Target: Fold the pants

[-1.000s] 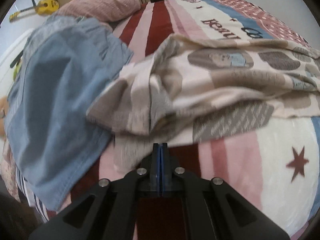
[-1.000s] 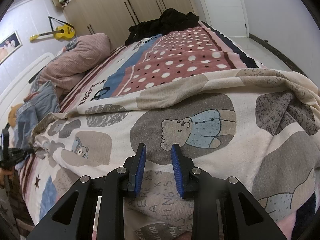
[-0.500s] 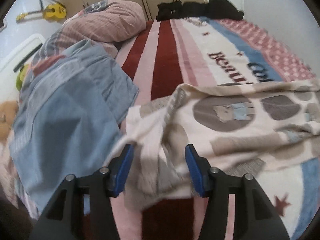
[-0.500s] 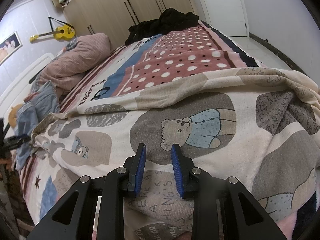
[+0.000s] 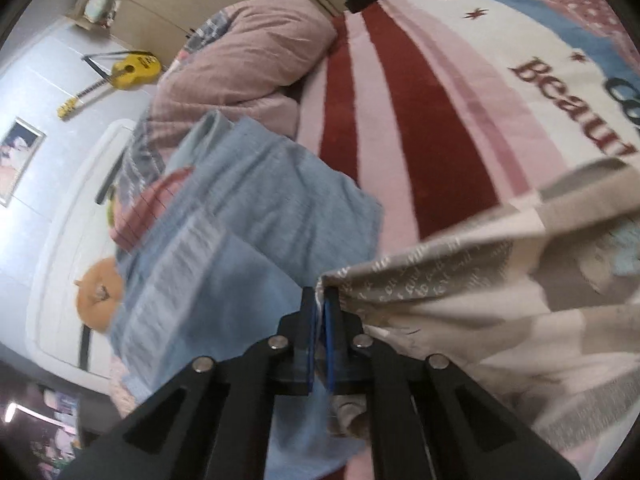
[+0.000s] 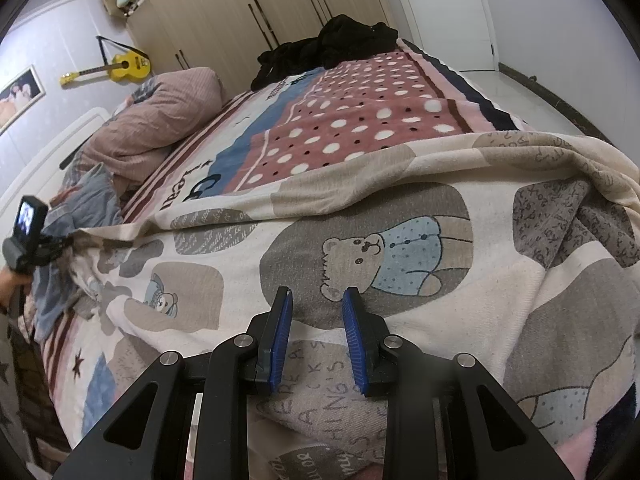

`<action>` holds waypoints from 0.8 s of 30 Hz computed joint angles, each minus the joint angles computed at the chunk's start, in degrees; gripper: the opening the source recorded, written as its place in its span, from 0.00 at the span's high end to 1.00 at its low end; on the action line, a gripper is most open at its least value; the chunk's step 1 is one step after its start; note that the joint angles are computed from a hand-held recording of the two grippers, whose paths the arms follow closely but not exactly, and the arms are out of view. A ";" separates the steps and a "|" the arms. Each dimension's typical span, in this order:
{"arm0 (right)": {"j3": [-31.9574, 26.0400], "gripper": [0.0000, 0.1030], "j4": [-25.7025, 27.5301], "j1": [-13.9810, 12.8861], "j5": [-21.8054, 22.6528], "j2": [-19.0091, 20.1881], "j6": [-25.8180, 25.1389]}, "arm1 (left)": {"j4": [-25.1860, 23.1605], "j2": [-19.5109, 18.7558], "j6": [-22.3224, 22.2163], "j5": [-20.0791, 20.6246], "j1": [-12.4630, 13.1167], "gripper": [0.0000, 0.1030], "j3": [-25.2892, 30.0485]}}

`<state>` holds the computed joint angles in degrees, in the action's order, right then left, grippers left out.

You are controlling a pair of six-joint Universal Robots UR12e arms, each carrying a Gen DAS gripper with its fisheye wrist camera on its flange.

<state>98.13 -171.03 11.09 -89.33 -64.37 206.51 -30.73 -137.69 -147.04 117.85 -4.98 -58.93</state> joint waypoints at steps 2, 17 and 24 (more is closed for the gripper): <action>-0.09 0.79 0.07 0.04 -0.01 0.05 0.03 | 0.06 -1.65 0.03 1.27 -0.22 0.96 2.43; 0.07 0.79 -0.20 -0.09 0.45 0.03 0.14 | -6.46 -7.14 -9.35 4.90 -0.10 0.24 14.51; 0.17 0.79 -0.47 -0.16 0.71 0.07 0.24 | -4.78 0.26 -12.90 -10.94 0.79 0.23 4.99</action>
